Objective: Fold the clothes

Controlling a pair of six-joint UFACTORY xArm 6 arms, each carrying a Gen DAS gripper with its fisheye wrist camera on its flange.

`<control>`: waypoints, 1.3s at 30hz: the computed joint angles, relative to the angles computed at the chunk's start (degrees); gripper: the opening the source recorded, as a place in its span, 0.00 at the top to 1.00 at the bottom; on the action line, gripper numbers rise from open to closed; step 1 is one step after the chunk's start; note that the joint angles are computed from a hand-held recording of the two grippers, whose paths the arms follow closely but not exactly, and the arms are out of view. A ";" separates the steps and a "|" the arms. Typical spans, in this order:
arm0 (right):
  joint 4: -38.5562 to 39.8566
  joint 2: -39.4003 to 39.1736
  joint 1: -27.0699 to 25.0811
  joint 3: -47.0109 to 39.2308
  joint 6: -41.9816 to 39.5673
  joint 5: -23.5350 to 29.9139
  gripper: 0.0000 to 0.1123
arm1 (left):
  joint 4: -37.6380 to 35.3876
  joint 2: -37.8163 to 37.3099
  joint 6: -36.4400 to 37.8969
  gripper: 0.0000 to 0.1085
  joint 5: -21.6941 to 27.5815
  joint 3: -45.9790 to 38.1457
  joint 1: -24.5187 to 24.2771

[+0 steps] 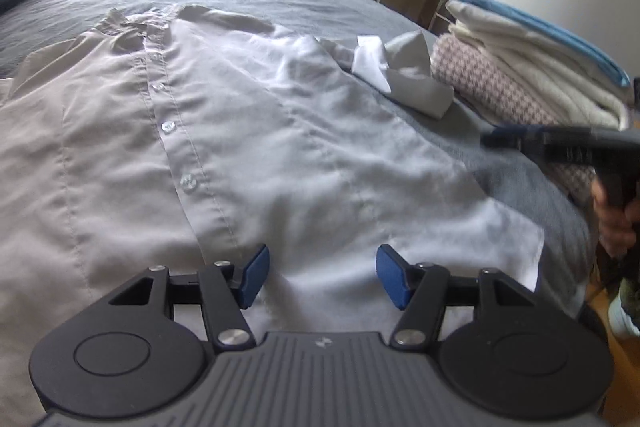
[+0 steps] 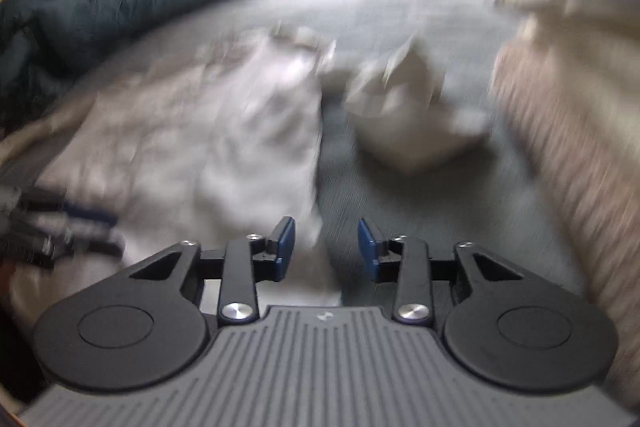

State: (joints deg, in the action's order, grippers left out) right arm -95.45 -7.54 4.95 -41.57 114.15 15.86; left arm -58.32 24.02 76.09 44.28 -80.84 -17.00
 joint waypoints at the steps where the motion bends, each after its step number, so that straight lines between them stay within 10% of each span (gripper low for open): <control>1: 0.63 0.38 0.59 -1.05 -1.75 3.17 0.58 | -0.36 0.07 -0.10 0.44 -0.03 -0.11 -0.05; 9: 8.86 14.37 0.94 -14.97 -26.06 15.70 0.45 | -3.61 0.74 3.62 0.42 -0.20 0.68 -0.18; 10: 11.93 16.46 0.67 -16.65 -30.51 16.49 0.48 | -3.74 1.10 3.35 0.42 0.45 0.22 0.04; 13: 19.51 20.06 0.36 -20.74 -40.53 20.47 0.99 | -3.61 2.05 2.51 0.42 2.20 -1.14 0.64; 27: 19.46 10.09 -4.50 -29.90 -33.34 22.96 0.99 | -6.16 2.75 6.45 0.41 3.96 -1.37 1.59; 39: 28.93 6.69 -7.09 -31.36 -36.35 10.43 0.99 | -6.77 3.69 5.79 0.41 5.60 -2.51 2.22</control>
State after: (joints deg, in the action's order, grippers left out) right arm -66.51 -0.85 -2.14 -72.93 77.80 26.29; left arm -65.08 27.70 81.88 49.88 -83.35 -14.77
